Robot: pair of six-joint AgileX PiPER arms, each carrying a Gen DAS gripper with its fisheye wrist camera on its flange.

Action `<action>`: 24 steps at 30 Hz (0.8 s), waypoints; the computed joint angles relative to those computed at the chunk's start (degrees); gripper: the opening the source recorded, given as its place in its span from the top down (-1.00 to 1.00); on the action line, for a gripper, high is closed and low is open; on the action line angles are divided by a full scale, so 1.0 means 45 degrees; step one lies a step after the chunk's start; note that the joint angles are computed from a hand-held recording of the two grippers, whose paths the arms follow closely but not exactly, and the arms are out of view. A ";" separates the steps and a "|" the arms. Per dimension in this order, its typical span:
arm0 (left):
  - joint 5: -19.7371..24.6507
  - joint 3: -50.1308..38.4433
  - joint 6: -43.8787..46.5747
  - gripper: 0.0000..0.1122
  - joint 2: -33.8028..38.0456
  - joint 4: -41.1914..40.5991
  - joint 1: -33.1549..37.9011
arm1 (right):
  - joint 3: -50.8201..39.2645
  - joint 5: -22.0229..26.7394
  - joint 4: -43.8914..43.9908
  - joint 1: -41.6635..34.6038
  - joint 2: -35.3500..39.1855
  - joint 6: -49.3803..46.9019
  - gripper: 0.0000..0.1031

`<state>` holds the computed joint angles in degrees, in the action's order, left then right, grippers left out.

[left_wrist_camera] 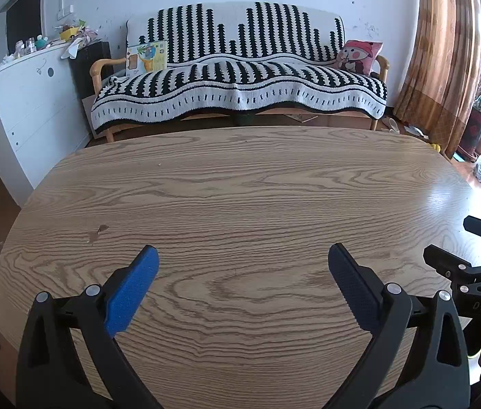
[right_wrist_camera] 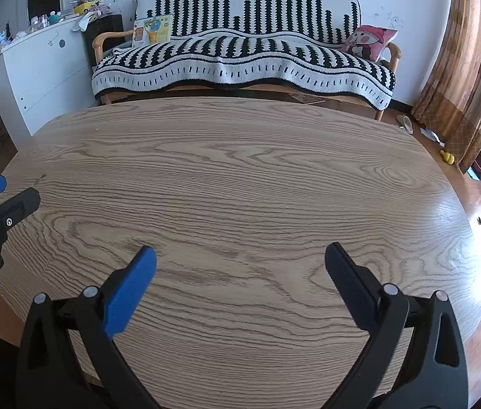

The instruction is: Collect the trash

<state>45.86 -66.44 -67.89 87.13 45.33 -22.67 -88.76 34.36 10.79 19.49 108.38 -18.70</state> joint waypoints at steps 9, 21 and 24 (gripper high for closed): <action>0.0028 -0.0013 -0.0045 -0.72 -0.0001 0.0031 -0.0036 | -0.0088 0.0066 -0.0046 0.0027 0.0043 0.0083 -0.86; 0.0064 -0.0036 -0.0028 -0.72 -0.0007 0.0008 -0.0058 | -0.0051 0.0036 0.0003 -0.0004 0.0024 0.0006 -0.86; 0.0113 -0.0051 -0.0059 -0.72 -0.0013 0.0005 -0.0101 | -0.0053 0.0045 0.0009 -0.0007 0.0021 0.0007 -0.86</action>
